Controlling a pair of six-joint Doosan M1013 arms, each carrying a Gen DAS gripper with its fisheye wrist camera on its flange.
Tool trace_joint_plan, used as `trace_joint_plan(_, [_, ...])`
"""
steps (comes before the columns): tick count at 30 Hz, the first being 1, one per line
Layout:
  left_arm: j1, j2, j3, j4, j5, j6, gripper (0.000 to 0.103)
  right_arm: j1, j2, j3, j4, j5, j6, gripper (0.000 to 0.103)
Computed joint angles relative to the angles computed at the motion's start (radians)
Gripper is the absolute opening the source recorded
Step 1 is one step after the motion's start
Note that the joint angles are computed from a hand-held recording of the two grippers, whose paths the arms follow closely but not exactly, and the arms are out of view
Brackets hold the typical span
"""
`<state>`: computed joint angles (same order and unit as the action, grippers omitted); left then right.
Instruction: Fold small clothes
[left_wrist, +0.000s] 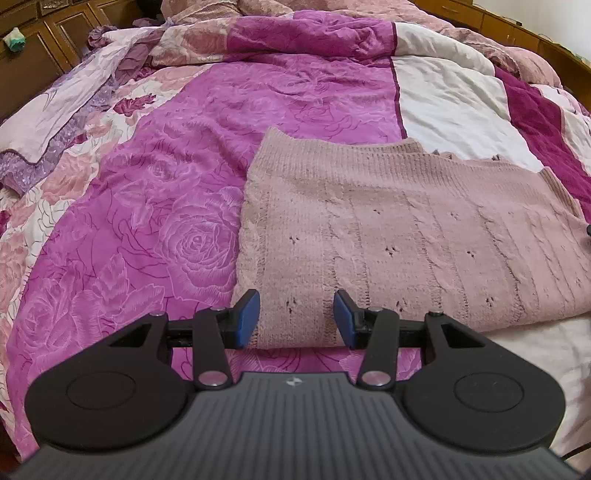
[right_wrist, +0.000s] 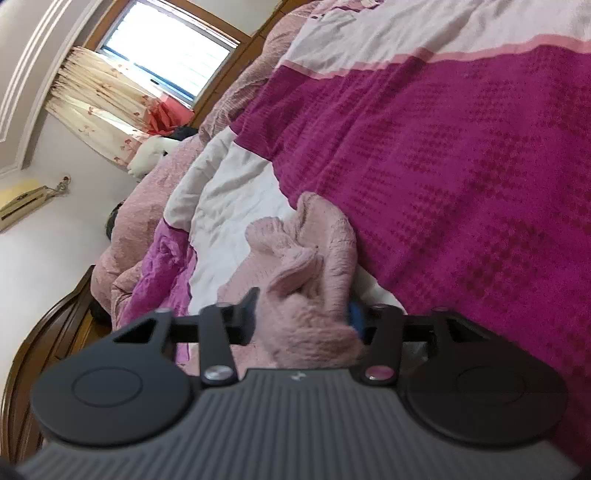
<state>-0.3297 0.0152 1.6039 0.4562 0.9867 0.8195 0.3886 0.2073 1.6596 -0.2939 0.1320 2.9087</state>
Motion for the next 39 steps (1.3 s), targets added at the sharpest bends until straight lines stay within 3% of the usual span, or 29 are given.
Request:
trace_joint_plan(6, [-0.001, -0.004, -0.001, 0.007, -0.009, -0.006, 0.052, 0.013, -0.008, -0.009, -0.163, 0.02, 0.115, 0.03])
trace_joint_plan(15, [0.008, -0.02, 0.005, 0.027, -0.009, -0.032, 0.052, 0.038, -0.009, -0.06, -0.186, 0.047, 0.069, 0.029])
trace_joint_plan(30, [0.067, -0.06, 0.029, 0.049, -0.02, -0.076, 0.052, 0.119, 0.04, -0.217, -0.044, 0.101, -0.228, 0.029])
trace_joint_plan(39, [0.101, -0.077, 0.052, 0.033, -0.033, -0.077, 0.052, 0.19, 0.107, -0.315, 0.203, 0.159, -0.562, 0.028])
